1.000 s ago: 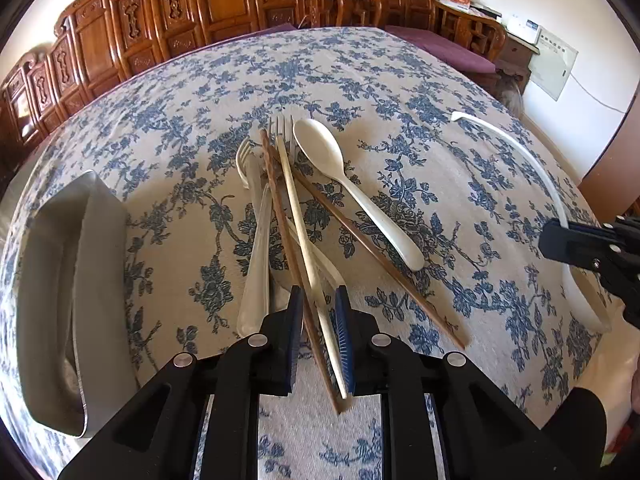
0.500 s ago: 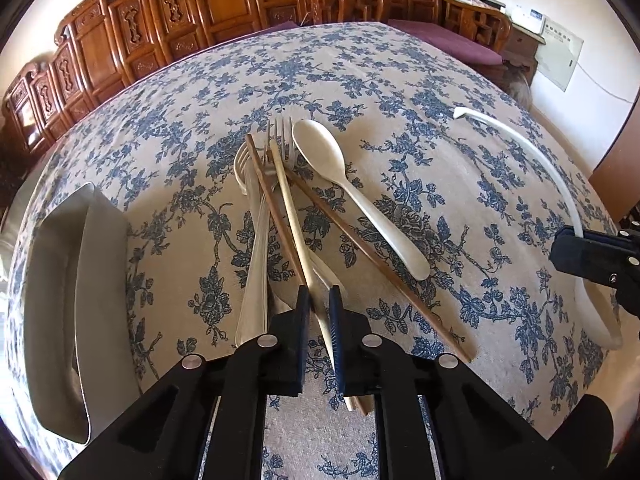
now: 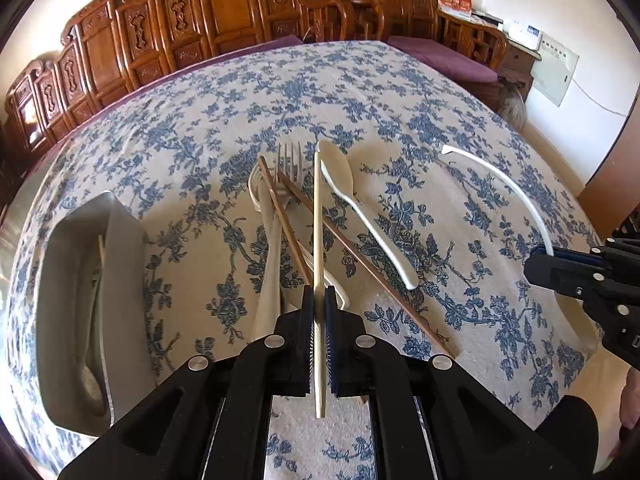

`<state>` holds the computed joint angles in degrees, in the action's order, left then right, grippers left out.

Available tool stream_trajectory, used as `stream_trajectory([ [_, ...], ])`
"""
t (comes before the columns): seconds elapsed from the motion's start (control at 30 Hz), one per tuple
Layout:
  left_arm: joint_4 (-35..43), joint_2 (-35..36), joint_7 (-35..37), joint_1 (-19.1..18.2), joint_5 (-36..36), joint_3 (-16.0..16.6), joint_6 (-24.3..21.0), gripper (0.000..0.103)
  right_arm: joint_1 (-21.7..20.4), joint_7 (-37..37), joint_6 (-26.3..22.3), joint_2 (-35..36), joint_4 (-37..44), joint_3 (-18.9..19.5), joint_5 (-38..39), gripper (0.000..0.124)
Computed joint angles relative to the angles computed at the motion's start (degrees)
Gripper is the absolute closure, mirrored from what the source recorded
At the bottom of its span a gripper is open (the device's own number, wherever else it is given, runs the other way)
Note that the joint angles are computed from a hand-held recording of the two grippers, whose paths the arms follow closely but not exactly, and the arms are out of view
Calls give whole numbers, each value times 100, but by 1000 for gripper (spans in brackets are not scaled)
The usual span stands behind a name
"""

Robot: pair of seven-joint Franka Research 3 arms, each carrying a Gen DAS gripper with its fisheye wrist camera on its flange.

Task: Organize utensils
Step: 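Carry the chopstick into the tray and open the left gripper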

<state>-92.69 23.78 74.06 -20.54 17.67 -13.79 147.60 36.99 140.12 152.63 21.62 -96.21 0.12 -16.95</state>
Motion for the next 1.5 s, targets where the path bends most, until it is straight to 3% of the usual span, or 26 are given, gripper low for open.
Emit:
stream_trajectory([
  [0.6, -1082, -1061, 401, 482, -575, -102, 599, 99, 220, -93, -191, 166, 478, 18, -255, 113],
  [1.07, -1572, -1508, 752, 797, -1052, -31, 933, 99, 488, -254, -358, 409, 1029, -7, -394, 113],
  [1.5, -1728, -1589, 1405, 1207, -1762, 61, 1049, 99, 653, -551, -786, 1150, 2229, -64, -153, 113],
])
